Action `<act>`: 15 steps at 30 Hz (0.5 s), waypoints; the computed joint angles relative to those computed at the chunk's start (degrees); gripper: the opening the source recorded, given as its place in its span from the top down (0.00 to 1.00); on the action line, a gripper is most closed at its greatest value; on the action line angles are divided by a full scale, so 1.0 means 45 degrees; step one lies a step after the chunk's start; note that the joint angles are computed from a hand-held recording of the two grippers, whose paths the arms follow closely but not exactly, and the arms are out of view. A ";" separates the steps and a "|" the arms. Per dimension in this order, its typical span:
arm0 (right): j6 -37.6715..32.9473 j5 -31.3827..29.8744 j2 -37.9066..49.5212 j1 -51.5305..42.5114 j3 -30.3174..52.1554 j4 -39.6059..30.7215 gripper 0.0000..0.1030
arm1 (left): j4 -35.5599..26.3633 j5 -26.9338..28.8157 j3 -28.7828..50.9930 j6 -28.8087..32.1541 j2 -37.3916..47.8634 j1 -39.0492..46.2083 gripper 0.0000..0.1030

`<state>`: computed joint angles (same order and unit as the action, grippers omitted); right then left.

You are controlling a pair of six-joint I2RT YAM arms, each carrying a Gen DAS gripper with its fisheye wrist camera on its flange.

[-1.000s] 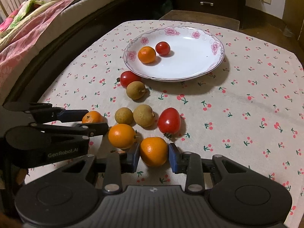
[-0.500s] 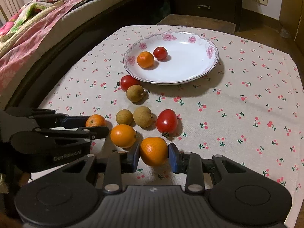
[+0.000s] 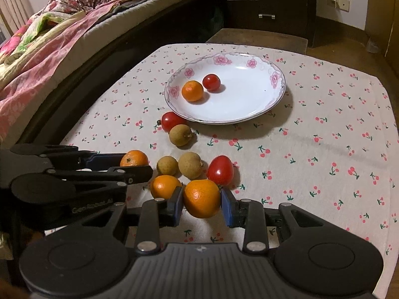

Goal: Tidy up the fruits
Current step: 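Carry both held tangerines over the white bowl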

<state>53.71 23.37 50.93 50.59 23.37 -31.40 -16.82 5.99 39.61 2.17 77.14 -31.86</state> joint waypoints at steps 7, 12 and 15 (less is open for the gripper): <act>-0.0105 0.0121 -0.0076 -0.0099 0.0096 0.0094 0.69 | 0.0042 0.0075 0.0244 -0.0268 -0.0004 -0.0110 0.60; -0.0318 0.0164 -0.0459 -0.0444 0.0129 -0.0057 0.69 | 0.0105 0.0040 0.0477 -0.0417 0.0149 -0.0324 0.60; -0.0550 0.0137 -0.0605 -0.0722 0.0183 -0.0112 0.69 | 0.0128 0.0036 0.0624 -0.0522 0.0234 -0.0364 0.60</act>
<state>51.24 23.99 48.20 47.34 24.19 -31.90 -16.24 6.15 42.41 -0.18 78.19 -33.50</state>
